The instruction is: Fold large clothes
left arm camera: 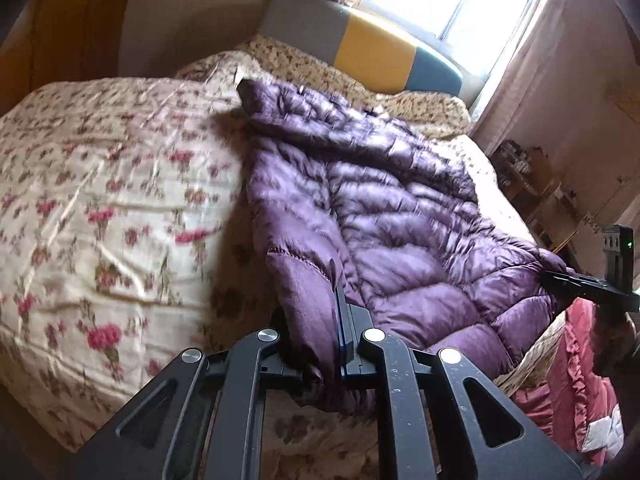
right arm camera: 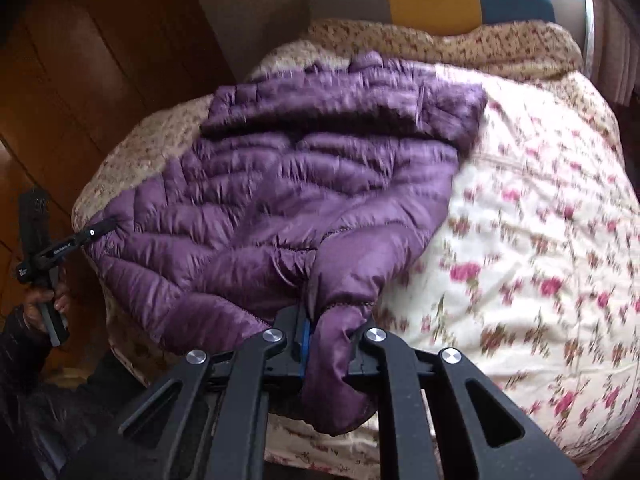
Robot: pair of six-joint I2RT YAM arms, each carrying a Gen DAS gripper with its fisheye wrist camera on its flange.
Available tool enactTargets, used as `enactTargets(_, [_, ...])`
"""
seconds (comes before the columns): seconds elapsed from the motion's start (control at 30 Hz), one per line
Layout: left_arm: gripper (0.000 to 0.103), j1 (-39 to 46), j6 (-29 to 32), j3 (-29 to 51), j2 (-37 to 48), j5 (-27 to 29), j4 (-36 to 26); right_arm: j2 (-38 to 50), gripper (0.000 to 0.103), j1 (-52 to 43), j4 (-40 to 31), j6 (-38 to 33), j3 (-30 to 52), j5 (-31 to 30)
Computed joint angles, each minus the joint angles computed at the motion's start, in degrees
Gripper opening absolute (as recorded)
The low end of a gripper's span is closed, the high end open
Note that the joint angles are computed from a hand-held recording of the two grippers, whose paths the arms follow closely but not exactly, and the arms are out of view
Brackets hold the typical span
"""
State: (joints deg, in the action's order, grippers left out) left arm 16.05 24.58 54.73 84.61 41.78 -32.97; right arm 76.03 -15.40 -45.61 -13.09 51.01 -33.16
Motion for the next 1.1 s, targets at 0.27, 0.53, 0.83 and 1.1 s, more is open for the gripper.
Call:
enactTargets(0.27, [0.010,-2.89,-5.81,10.78,4.54,1.92,1.41,6.01,0.009,-0.17,6.36,4.86,7.34,0.15])
enactTargets(0.53, [0.010,-11.00,-13.60,27.47,14.72,-3.52,3.49,18.75,0.008,0.72,14.14,10.67,19.26,2.14])
enactTargets(0.83, [0.010,-17.15,-20.32,53.46,32.74,-10.16,0.11,35.44,0.008,1.40,17.43,17.33,36.29,5.76])
enactTargets(1.1, [0.008,-20.33,-22.99,85.43,53.95,-16.52,-12.25,52.57,0.008,3.26,14.98,22.05,55.84,10.08])
